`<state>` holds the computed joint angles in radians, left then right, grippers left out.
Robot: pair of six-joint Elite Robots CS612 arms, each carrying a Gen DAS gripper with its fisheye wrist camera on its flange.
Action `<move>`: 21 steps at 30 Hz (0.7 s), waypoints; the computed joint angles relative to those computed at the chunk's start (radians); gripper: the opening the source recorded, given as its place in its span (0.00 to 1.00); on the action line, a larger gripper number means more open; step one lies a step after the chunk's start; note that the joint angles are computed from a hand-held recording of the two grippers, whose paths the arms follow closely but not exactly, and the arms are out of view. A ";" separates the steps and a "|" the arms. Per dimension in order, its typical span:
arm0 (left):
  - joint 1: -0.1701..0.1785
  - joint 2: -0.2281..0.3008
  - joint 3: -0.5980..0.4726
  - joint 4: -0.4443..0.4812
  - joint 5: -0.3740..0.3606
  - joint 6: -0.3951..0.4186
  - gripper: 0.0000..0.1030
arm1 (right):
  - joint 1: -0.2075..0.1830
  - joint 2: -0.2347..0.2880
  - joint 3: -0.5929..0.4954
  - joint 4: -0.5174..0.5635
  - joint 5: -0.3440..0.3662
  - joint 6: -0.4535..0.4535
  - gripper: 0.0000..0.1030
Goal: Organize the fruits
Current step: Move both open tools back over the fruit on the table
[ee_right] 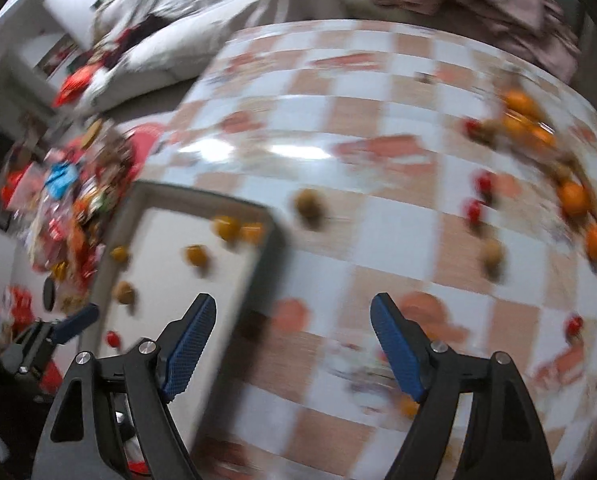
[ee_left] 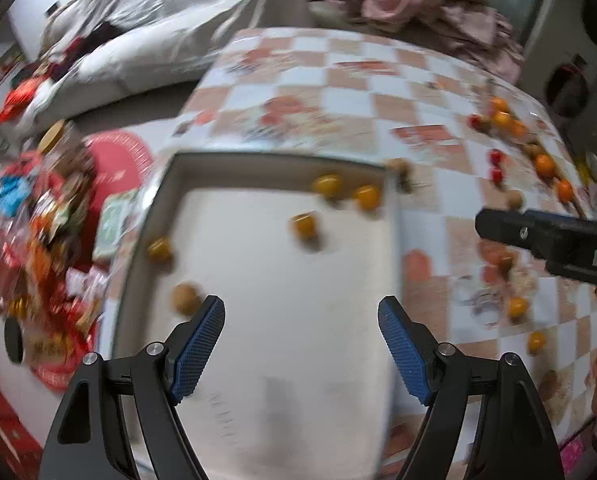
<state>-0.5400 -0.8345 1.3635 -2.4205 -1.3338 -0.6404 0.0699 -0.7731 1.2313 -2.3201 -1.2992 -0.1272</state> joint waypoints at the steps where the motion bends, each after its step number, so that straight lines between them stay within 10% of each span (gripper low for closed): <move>1: -0.004 0.012 -0.023 0.000 -0.011 0.020 0.78 | -0.011 -0.003 0.008 -0.006 -0.012 0.014 0.80; 21: -0.050 0.271 -0.465 0.138 -0.166 0.163 0.78 | -0.150 -0.024 0.110 -0.086 -0.207 0.200 0.80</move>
<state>-0.5904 -0.5637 0.8986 -2.2829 -1.4999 -0.4772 -0.0801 -0.7971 1.3418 -2.4063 -1.5065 0.0728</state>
